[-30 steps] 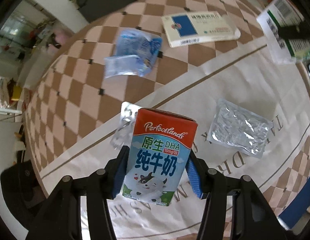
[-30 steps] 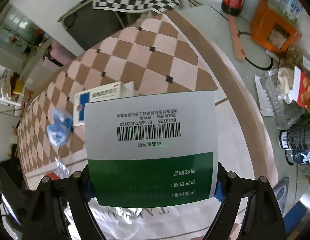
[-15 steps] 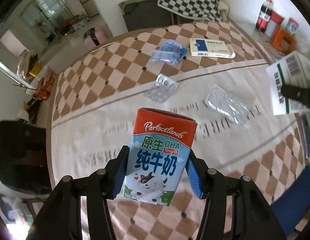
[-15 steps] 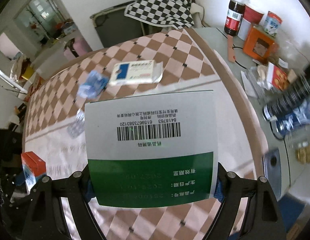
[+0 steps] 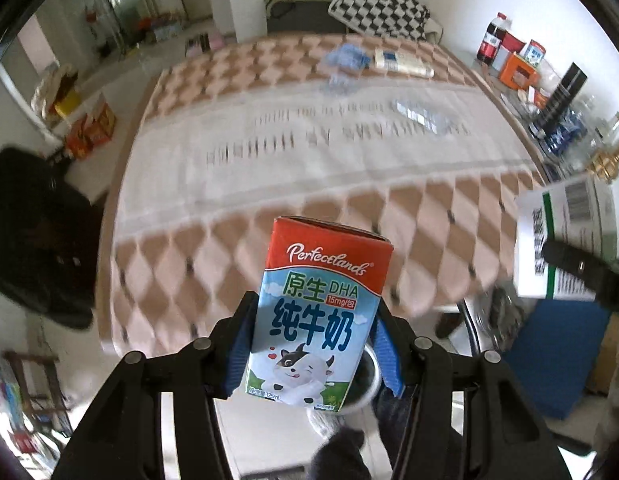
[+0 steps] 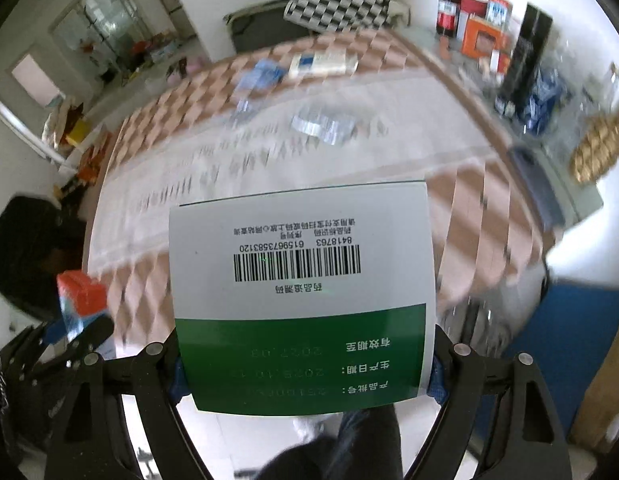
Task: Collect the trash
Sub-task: 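Carry both items over the white bin and open both tools to drop them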
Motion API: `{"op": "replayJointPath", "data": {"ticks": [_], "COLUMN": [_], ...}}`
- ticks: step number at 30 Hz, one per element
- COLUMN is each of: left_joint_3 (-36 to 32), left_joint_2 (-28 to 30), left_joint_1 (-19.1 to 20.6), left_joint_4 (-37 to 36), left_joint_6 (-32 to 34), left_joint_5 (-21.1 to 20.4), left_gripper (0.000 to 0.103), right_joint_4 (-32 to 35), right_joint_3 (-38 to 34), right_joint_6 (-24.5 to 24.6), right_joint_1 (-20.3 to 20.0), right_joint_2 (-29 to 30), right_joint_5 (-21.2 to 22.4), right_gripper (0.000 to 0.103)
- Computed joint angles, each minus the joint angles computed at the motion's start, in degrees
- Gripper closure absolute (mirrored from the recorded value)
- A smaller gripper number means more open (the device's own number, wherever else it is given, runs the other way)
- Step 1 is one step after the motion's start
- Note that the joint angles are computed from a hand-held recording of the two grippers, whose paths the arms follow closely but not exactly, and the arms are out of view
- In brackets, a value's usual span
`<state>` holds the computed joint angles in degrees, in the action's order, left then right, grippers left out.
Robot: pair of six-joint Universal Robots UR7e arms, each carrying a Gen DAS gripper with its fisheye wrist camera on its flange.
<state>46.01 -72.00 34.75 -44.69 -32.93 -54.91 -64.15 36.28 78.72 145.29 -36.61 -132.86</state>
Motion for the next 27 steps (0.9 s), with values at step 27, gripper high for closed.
{"op": "replayJointPath", "data": {"ticks": [27], "left_joint_3": [68.0], "left_joint_2": [-20.2], "left_joint_1": [32.7], "left_joint_4": [-41.4], "left_joint_6": [0.9], "left_joint_5": [-22.6], "left_gripper": [0.019], "right_joint_4": [-85.0], "right_joint_3": [86.0], "right_joint_6": [-13.8], "right_joint_1": [-19.7], "right_joint_2": [-8.3], "right_joint_5": [24.8], "right_gripper": [0.014]}}
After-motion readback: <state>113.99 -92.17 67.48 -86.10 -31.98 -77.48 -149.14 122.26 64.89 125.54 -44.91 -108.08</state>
